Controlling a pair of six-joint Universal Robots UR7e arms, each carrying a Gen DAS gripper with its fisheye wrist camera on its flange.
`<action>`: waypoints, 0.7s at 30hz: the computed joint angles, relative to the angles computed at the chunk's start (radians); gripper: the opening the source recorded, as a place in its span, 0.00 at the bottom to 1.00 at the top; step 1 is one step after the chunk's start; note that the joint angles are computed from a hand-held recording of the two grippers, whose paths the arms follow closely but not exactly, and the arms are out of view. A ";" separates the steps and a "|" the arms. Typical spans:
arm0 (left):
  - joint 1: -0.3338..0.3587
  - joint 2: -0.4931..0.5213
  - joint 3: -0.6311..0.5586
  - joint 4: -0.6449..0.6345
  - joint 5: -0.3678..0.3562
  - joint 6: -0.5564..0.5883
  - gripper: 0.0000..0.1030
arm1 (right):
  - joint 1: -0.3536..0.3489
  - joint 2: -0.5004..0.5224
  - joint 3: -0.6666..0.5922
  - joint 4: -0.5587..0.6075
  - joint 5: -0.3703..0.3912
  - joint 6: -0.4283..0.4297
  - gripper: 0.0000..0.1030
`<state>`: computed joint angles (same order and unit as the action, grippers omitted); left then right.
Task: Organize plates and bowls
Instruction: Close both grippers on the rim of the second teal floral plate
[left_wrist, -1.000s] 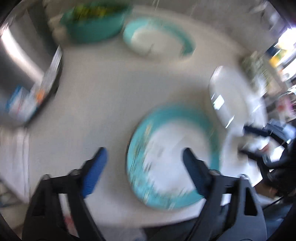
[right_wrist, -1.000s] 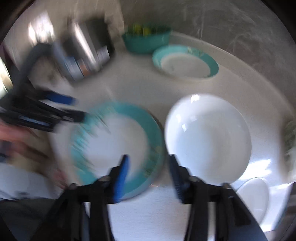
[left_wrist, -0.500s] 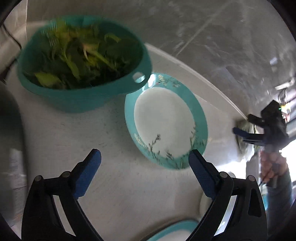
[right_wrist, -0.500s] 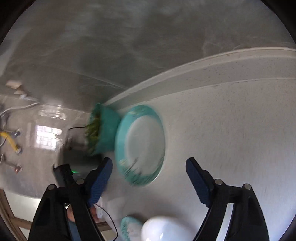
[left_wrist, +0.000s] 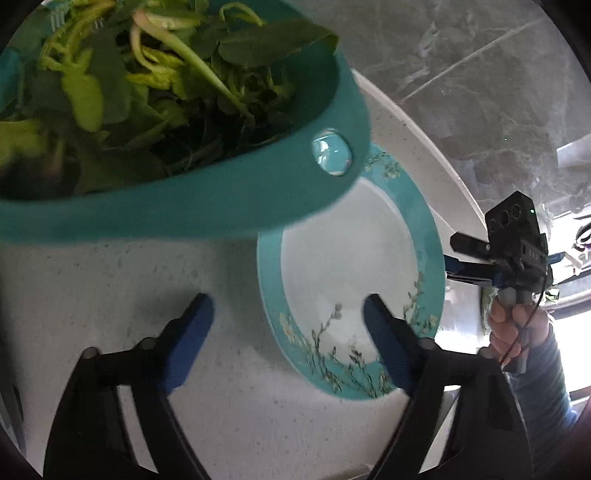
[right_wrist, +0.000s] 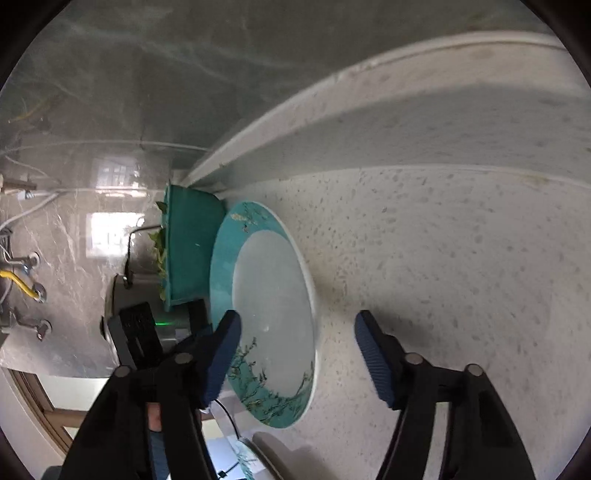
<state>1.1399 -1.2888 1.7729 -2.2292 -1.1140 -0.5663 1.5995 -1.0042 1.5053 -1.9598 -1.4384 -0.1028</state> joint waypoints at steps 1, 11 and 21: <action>-0.002 0.013 -0.013 0.005 0.004 0.004 0.69 | -0.001 0.003 -0.004 0.013 -0.002 -0.009 0.57; 0.013 0.067 -0.071 0.034 0.016 0.002 0.14 | 0.030 0.011 0.008 0.003 -0.122 -0.045 0.09; -0.022 0.084 -0.090 0.054 0.074 0.040 0.11 | 0.047 -0.040 0.085 -0.088 -0.180 -0.015 0.10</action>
